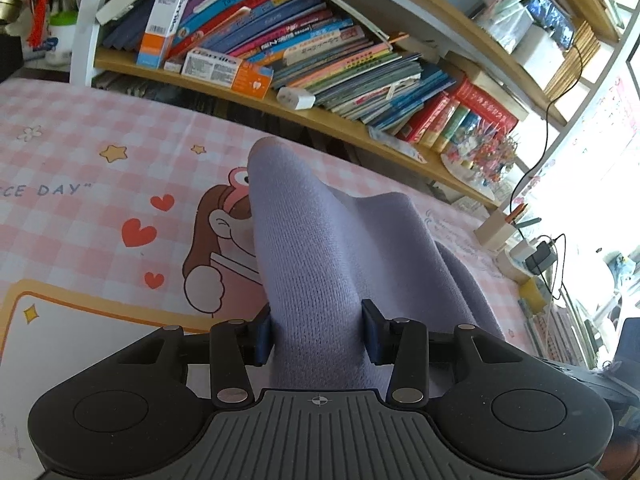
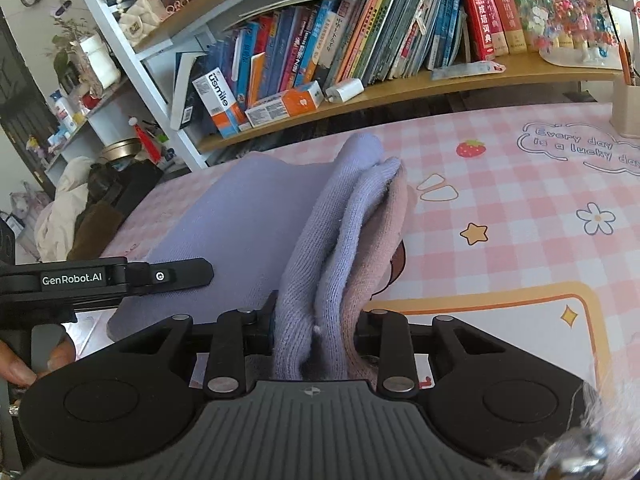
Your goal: Fold clothes
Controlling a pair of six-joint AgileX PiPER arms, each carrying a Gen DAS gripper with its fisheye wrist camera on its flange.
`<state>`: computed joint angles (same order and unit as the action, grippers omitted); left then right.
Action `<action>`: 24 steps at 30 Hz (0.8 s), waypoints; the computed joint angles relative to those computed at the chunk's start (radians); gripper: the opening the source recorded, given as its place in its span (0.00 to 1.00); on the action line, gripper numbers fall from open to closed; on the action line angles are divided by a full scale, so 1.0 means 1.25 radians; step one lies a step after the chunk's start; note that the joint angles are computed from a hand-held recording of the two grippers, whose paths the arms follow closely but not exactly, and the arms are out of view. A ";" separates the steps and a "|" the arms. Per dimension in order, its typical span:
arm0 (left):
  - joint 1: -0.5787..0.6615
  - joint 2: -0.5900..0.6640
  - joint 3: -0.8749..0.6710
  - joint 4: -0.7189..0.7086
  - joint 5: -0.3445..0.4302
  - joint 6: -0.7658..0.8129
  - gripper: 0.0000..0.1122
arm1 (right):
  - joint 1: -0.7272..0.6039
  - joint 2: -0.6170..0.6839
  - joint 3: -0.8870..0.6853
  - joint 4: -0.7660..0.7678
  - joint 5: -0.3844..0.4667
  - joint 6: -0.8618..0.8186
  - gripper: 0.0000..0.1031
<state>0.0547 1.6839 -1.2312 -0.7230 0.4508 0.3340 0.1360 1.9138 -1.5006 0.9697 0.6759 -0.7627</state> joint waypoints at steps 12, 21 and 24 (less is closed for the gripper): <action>-0.009 -0.061 0.051 0.004 -0.031 -0.013 0.37 | 0.002 -0.051 0.063 0.053 -0.014 -0.068 0.27; -0.023 -0.094 0.082 0.033 -0.053 -0.051 0.37 | -0.007 -0.073 0.093 0.079 -0.003 -0.101 0.27; -0.025 -0.101 0.087 0.039 -0.058 -0.057 0.37 | -0.009 -0.078 0.098 0.087 -0.001 -0.113 0.27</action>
<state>0.0231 1.5582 -1.1219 -0.6748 0.3786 0.2627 0.1249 1.8162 -1.3775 1.0779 0.6752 -0.9036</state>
